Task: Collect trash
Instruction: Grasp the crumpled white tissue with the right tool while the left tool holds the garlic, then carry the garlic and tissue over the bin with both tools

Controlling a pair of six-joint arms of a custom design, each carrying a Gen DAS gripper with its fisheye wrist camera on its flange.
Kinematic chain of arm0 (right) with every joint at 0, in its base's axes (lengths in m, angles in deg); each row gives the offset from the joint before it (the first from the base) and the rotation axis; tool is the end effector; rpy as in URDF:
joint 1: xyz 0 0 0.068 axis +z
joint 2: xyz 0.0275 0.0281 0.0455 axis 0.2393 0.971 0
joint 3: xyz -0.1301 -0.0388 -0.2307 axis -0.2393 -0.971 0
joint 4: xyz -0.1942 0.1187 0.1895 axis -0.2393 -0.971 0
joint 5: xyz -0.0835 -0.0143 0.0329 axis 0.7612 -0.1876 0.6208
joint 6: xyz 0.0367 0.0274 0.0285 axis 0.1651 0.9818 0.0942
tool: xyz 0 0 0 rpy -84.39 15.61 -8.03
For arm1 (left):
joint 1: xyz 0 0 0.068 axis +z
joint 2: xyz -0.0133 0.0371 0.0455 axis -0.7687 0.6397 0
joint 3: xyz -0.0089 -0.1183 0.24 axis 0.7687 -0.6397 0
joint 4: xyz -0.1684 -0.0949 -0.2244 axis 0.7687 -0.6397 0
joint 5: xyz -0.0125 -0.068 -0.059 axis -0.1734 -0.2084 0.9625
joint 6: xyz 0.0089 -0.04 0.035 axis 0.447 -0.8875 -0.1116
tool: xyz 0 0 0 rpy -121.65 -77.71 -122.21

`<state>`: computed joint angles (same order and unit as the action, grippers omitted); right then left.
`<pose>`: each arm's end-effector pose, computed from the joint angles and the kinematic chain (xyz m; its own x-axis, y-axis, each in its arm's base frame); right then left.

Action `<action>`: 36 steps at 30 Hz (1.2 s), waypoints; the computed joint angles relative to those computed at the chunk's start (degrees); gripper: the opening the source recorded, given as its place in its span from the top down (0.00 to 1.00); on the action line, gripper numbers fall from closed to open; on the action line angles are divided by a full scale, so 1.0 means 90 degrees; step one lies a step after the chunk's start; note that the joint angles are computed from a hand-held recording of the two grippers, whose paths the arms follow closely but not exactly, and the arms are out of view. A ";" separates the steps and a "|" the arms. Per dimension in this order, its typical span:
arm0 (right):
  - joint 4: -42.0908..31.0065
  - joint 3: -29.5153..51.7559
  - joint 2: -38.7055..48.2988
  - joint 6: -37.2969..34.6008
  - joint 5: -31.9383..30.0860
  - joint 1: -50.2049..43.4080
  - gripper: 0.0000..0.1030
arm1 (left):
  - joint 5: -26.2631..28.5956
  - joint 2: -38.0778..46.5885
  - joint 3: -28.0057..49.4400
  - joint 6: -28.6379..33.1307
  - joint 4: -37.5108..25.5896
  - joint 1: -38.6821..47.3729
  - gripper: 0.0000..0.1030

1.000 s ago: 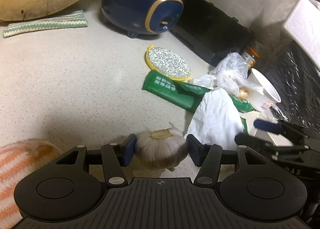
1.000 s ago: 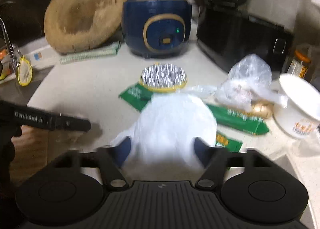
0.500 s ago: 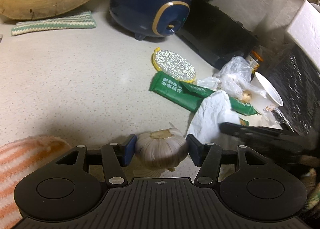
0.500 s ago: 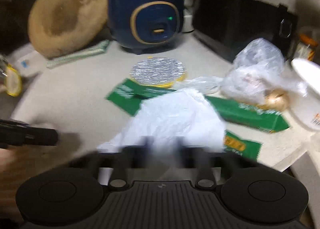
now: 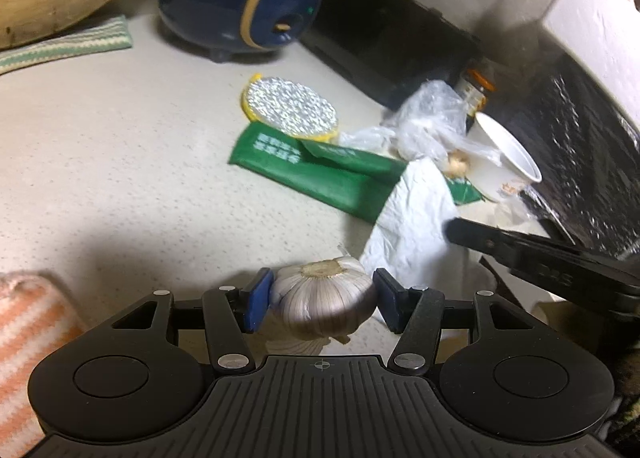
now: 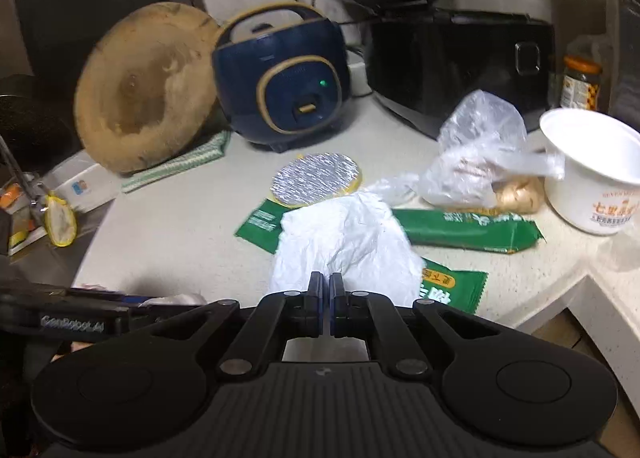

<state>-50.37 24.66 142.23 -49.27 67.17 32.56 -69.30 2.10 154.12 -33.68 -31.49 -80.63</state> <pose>0.3028 0.1129 0.4032 -0.6452 -0.1303 -0.7528 -0.4546 0.8574 0.2412 0.2393 -0.1378 0.3946 -0.7566 -0.2617 -0.5992 0.0055 0.9139 -0.4060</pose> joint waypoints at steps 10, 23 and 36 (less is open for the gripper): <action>0.0642 -0.0572 0.0156 0.0187 0.0593 0.0008 0.20 | 0.0102 -0.0087 -0.0069 0.0093 -0.0025 0.0191 0.41; 0.0326 -0.0450 0.0201 -0.0061 0.0870 0.0501 0.94 | -0.0004 -0.0320 -0.0209 0.0049 -0.0079 0.0299 0.41; 0.0261 -0.1190 -0.1583 0.0455 -0.0149 -0.0870 0.94 | -0.0066 0.0722 0.0676 0.0422 -0.0209 -0.0930 0.41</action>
<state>-48.02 13.94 127.98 -45.17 65.83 24.73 -69.90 8.61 160.20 -29.88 -33.37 -89.00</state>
